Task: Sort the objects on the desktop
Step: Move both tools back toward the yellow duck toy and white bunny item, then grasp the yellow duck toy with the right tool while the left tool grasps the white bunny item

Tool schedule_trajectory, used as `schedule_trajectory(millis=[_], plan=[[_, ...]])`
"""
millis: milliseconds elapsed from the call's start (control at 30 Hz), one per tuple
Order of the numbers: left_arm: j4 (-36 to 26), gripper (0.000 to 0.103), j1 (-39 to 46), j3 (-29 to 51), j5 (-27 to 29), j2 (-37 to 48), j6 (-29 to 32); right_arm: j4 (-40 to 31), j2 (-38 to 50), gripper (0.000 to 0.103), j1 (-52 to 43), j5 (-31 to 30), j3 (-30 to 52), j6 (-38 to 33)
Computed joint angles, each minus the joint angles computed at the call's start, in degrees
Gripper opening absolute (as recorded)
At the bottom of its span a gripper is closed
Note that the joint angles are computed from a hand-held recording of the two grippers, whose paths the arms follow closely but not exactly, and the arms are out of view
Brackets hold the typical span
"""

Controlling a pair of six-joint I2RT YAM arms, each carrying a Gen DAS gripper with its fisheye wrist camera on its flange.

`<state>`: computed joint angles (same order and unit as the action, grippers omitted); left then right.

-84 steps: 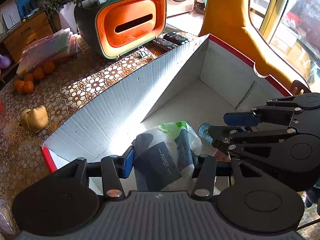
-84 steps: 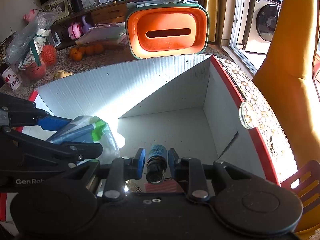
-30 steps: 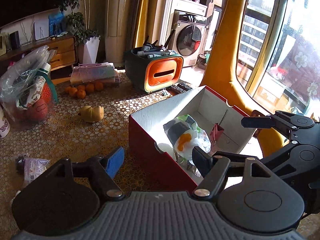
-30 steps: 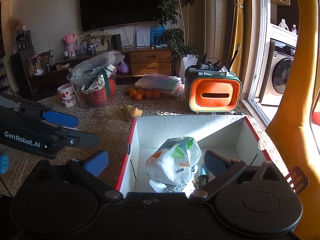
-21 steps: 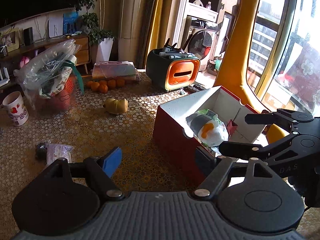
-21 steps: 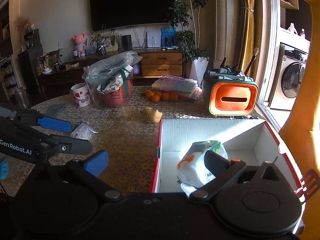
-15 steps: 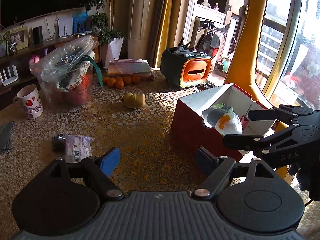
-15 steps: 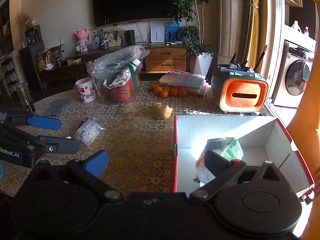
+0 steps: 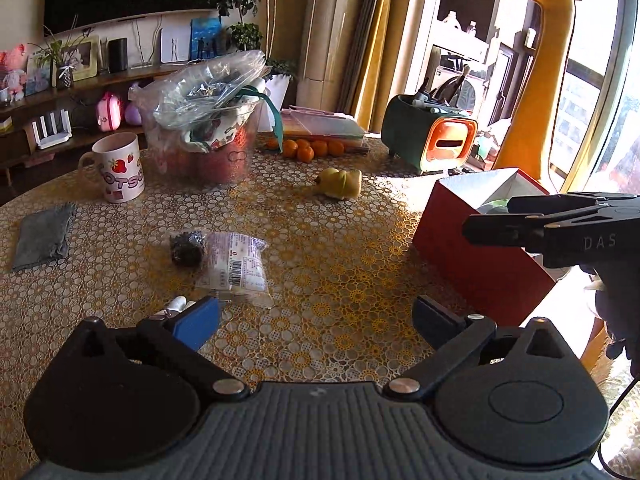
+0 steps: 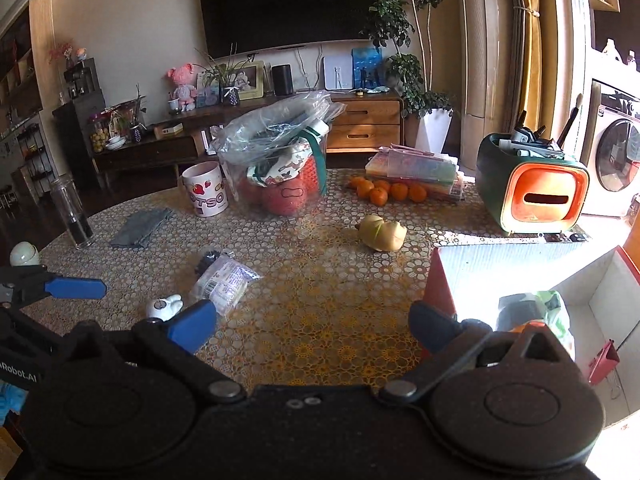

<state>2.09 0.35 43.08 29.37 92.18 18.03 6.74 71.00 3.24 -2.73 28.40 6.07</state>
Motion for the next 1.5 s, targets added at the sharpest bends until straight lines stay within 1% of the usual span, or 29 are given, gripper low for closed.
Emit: schedule_trajectory(millis=[100,267,367,467,533,600,800,933,1000,1100,1233,1300,1500], plan=[[2.15,0.103,1.67,0.63,-0.54,3.14,0.64,2.3,4.57,0.103,1.88,2.5,1.98,1.26],[6.87,0.103,3.44,1.8,-1.46,8.03,0.05,6.78,13.14,0.103,3.52,5.37,5.48,1.74],[9.62,0.103,4.24,2.6,-1.65,10.97,-0.32,7.65,18.42,0.103,3.24,5.54,9.29,1.43],[12.5,0.103,4.18,3.3,-3.3,13.74,-0.07,8.15,23.77,0.102,2.26,4.53,13.67,1.36],[13.26,0.103,4.22,4.41,-3.85,15.9,-0.41,8.66,26.69,0.102,2.29,5.48,16.16,0.32],[14.45,0.103,4.42,5.25,-3.95,17.94,-1.5,8.35,30.32,0.102,2.03,6.26,19.59,-0.55],[17.44,0.102,4.01,8.2,-4.43,24.02,-2.39,7.55,39.93,0.102,0.24,7.22,28.77,0.99],[18.89,0.102,3.57,10.17,-6.81,27.36,-2.53,6.67,46.35,0.102,-0.43,8.24,35.53,2.22],[20.7,0.102,3.37,10.42,-8.37,28.48,-2.51,6.23,49.11,0.102,-0.52,9.14,38.55,2.66],[22.06,0.102,3.57,11.79,-9.05,30.22,-2.78,5.42,53.12,0.101,-0.55,10.53,43.25,3.89],[20.43,0.102,3.65,15.16,-9.31,33.03,-2.45,3.65,57.73,0.101,-0.44,12.33,49.04,5.23],[20.55,0.102,3.54,15.98,-9.65,34.21,-2.02,2.48,60.2,0.099,-0.6,13.06,52.19,5.63],[20.77,0.102,3.32,17.68,-9.84,36.79,-0.81,-1.45,66.55,0.098,-1.47,14.11,60.65,6.42]])
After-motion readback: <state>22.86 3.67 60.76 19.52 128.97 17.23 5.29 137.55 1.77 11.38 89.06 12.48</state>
